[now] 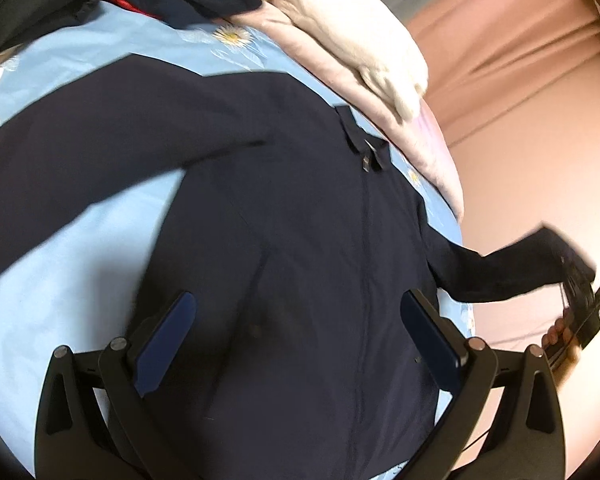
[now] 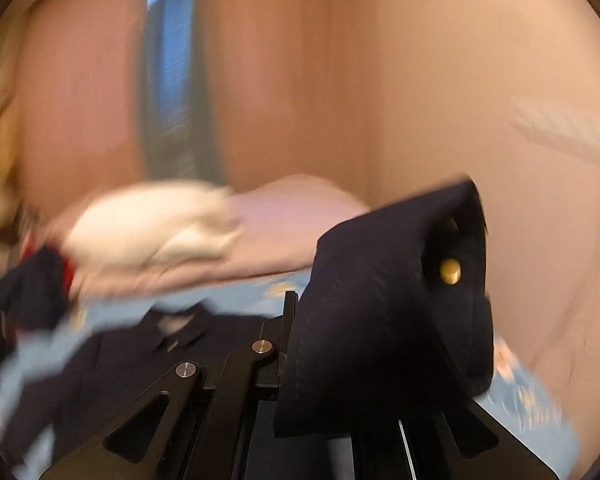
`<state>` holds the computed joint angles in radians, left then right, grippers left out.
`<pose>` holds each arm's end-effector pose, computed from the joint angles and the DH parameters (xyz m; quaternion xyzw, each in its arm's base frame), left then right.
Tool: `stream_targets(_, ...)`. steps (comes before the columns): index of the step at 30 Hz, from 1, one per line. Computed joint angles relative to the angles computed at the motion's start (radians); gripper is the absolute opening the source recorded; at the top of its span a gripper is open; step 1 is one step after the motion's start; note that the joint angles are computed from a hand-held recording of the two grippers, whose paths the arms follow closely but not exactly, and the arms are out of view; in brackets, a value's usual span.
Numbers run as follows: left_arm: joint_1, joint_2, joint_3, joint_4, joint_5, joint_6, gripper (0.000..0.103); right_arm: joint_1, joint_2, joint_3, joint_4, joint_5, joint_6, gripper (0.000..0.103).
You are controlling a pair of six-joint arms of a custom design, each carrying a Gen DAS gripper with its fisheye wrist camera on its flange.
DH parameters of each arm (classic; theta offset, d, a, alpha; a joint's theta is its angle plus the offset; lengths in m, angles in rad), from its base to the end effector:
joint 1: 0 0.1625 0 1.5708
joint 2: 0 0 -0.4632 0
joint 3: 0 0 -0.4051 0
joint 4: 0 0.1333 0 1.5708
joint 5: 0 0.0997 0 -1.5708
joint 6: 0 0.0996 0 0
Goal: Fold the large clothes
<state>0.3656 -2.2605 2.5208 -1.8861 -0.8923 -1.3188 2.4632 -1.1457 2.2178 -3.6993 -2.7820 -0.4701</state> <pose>-0.1173 -0.2546 0.3436 -0.0627 0.9406 -0.3248 0.0764 0.3867 -0.2602 0.2983 0.2243 -0.7323 0.5082 0.3939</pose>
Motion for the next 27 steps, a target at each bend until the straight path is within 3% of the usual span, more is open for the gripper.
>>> stream_targets(3,-0.03,-0.098,-0.021,0.157,0.032,-0.08,0.103,0.0,0.213,-0.06,0.061,0.043,-0.097,0.005)
stream_targets(5,-0.04,-0.144,-0.036,0.254,0.053,-0.134,0.103,-0.002,0.347,-0.088,0.166,0.067,-0.065,0.005)
stream_targets(8,-0.031,-0.211,-0.061,0.402,0.068,-0.217,0.103,-0.013,0.525,-0.139,0.187,0.008,-0.143,0.006)
stream_targets(10,-0.011,-0.239,-0.064,0.43,0.061,-0.224,0.103,-0.051,0.581,-0.136,0.312,0.017,-0.1,0.005)
stream_targets(11,-0.015,-0.247,-0.069,0.451,0.06,-0.236,0.103,-0.054,0.618,-0.146,0.322,-0.017,-0.105,0.005)
stream_targets(14,-0.011,-0.259,-0.078,0.486,0.062,-0.239,0.103,-0.051,0.658,-0.159,0.332,-0.071,-0.143,0.028)
stream_targets(15,-0.004,-0.258,-0.075,0.47,0.061,-0.224,0.103,-0.045,0.64,-0.135,0.32,-0.064,-0.156,0.04)
stream_targets(18,0.043,-0.234,-0.056,0.351,0.047,-0.131,0.103,-0.046,0.554,-0.081,0.362,0.007,-0.121,0.06)
stream_targets(21,0.106,-0.171,-0.022,0.147,0.01,0.016,0.103,-0.104,0.343,-0.019,0.624,0.231,0.115,0.061)
stream_targets(23,0.158,-0.113,0.001,-0.013,-0.031,0.115,0.103,-0.152,0.145,0.029,0.777,0.44,0.248,0.061)
stream_targets(24,0.197,-0.067,0.012,-0.118,-0.068,0.173,0.103,-0.188,0.064,0.048,0.791,0.531,0.269,0.061)
stream_targets(27,0.29,0.076,0.035,-0.386,-0.17,0.315,0.102,-0.291,-0.111,0.086,0.737,0.645,0.35,0.061)
